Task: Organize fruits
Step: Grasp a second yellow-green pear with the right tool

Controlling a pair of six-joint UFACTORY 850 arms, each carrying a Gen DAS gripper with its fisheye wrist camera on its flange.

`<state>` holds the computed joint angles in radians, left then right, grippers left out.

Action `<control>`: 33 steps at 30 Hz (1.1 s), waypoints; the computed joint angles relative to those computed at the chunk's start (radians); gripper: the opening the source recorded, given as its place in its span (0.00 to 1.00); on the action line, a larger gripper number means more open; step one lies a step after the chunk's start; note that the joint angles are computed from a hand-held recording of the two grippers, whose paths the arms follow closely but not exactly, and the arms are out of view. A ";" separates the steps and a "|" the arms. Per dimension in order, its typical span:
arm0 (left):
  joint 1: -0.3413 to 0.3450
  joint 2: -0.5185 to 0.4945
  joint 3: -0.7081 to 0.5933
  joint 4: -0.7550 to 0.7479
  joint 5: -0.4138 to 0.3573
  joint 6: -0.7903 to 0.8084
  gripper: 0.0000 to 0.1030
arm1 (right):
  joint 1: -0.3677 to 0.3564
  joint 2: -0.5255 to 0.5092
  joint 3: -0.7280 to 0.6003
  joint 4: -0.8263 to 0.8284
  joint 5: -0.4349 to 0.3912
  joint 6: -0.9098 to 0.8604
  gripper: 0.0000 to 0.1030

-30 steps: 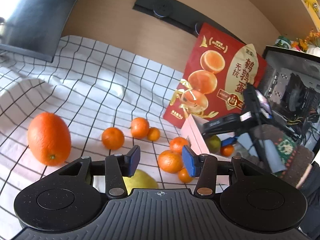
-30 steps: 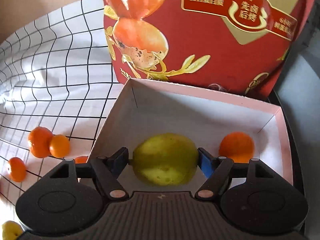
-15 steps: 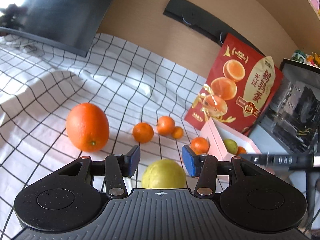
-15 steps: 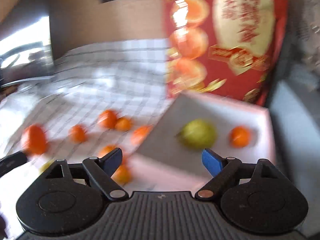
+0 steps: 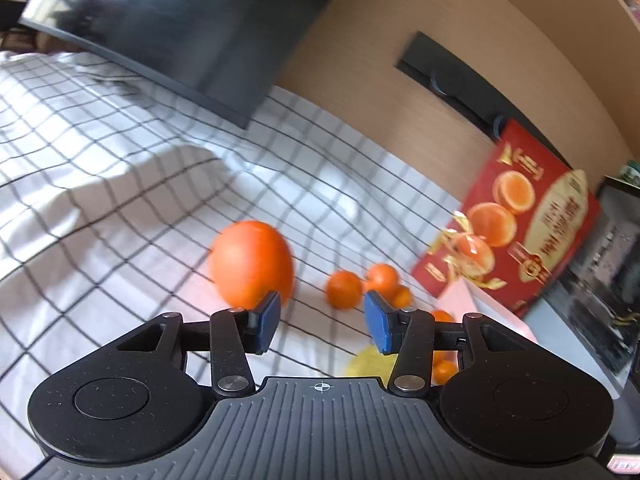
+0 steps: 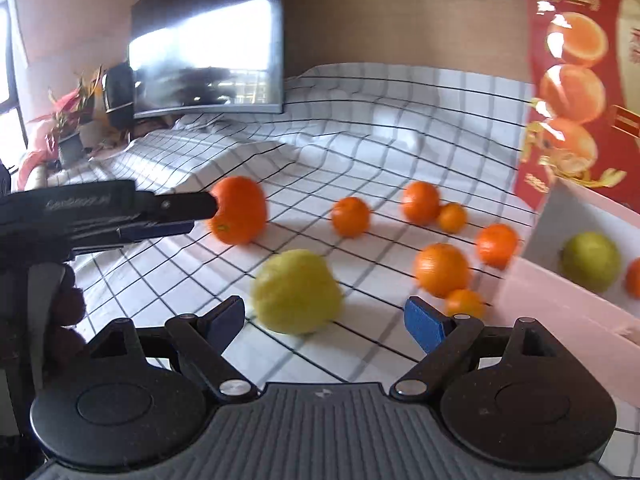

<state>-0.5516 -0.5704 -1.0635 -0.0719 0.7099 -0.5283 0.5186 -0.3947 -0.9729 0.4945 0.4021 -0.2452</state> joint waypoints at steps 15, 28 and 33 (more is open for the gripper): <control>0.002 -0.021 -0.024 0.018 -0.031 0.036 0.50 | 0.008 -0.152 -0.163 0.170 -0.122 -0.173 0.64; -0.069 -0.090 -0.148 0.290 -0.129 -0.016 0.50 | -0.024 0.139 0.243 0.493 0.102 -0.282 0.63; -0.126 -0.135 -0.231 0.348 -0.187 0.072 0.50 | -0.073 0.175 0.322 0.506 0.155 -0.177 0.63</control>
<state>-0.6781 -0.7054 -1.2944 0.2762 0.5229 -0.4563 0.4458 -0.2193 -0.6504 1.0004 0.5567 -0.4221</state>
